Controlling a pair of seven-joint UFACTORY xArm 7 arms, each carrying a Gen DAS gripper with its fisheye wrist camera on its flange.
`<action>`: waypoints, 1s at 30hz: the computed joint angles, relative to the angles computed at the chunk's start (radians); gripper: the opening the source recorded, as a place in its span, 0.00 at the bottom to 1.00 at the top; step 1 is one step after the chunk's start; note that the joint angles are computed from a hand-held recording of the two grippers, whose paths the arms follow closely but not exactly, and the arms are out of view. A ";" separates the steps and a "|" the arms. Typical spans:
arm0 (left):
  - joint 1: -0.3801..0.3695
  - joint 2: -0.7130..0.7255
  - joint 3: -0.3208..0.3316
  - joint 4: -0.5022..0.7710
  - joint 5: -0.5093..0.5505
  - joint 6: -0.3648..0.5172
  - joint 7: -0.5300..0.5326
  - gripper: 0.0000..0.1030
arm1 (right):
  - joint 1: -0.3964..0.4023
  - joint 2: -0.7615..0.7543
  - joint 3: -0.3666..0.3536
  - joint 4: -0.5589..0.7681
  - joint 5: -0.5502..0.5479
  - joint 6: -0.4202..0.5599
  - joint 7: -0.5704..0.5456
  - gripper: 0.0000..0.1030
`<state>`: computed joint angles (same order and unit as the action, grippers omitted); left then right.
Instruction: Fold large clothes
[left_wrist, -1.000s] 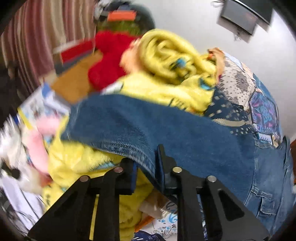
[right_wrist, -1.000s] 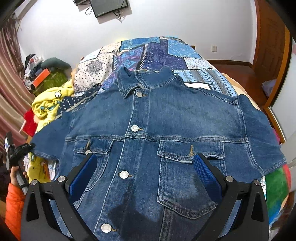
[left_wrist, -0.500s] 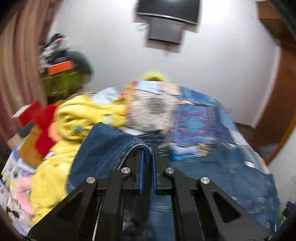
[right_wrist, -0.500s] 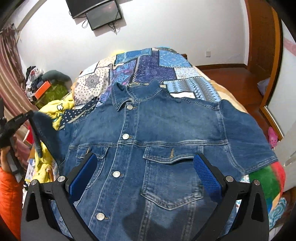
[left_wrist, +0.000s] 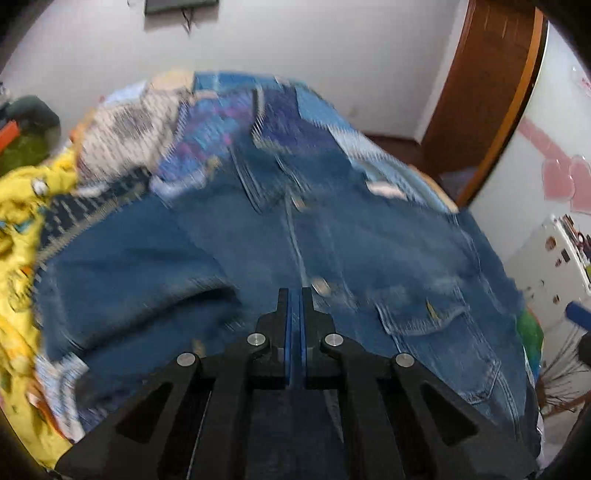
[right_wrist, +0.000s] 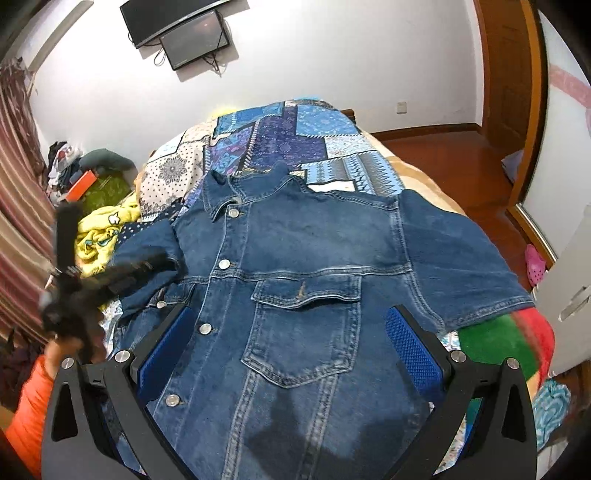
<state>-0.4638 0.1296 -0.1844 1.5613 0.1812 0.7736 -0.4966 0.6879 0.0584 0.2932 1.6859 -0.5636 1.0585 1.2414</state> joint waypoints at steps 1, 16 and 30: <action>-0.001 0.012 -0.006 0.009 -0.018 0.020 0.011 0.02 | -0.001 -0.012 -0.001 -0.012 0.000 -0.002 0.004 1.00; 0.121 -0.280 0.053 -0.316 -0.297 -0.111 -0.154 0.78 | -0.053 -0.066 0.029 -0.084 0.015 -0.015 0.044 1.00; 0.231 -0.201 0.114 -0.452 -0.737 -0.383 -0.085 0.78 | -0.059 -0.065 0.012 -0.101 0.036 0.014 0.027 1.00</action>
<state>-0.2328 -0.0716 -0.0700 1.1096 -0.5561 0.3902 -0.5816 0.6293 -0.0063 0.3056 1.5853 -0.5281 1.0723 1.2684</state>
